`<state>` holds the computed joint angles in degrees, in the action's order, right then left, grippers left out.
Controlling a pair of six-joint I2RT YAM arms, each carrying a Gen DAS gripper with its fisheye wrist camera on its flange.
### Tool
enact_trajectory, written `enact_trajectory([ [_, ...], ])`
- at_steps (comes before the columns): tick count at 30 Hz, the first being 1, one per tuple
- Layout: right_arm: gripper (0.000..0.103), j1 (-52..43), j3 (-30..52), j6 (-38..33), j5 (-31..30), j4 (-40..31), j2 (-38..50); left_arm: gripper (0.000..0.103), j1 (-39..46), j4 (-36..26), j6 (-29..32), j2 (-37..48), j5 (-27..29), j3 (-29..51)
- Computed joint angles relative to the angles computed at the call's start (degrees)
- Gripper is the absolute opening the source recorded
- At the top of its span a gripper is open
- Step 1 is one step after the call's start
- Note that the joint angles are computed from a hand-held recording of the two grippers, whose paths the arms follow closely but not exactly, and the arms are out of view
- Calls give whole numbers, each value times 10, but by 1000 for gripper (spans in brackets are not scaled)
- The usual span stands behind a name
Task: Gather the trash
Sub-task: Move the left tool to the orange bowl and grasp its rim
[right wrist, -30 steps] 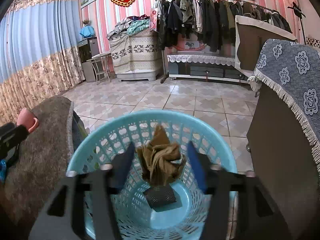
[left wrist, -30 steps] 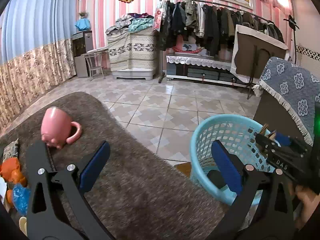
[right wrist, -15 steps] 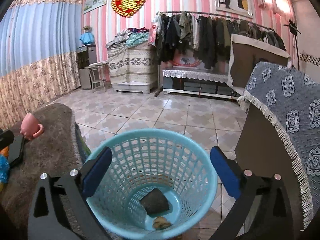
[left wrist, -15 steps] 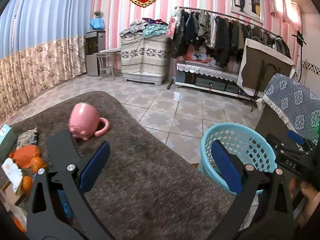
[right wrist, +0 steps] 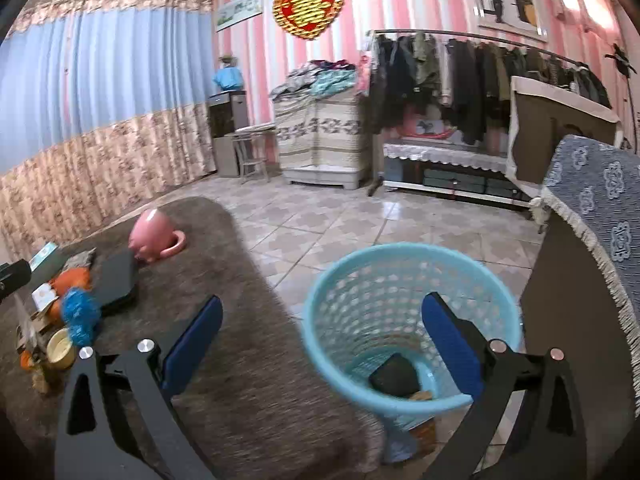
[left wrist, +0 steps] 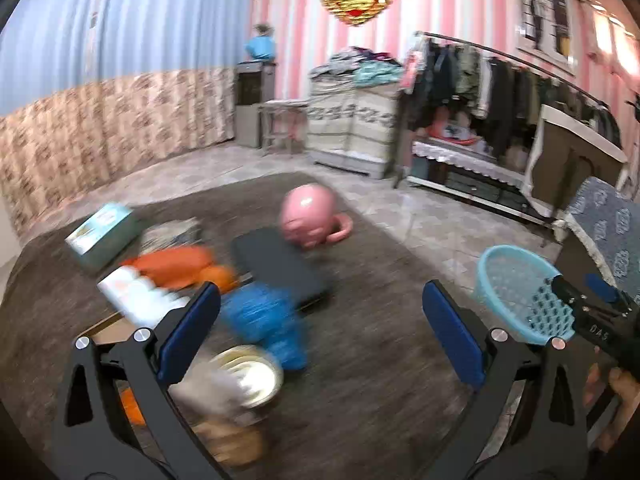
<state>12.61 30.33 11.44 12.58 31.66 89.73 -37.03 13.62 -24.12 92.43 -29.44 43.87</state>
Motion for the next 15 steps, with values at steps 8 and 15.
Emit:
enact_trajectory([
  [8,98,109,1,17,40,12,36,98,117,4,8,-120,29,-166],
  [15,98,162,34,24,55,0,86,97,233,80,27,-45,112,-225],
])
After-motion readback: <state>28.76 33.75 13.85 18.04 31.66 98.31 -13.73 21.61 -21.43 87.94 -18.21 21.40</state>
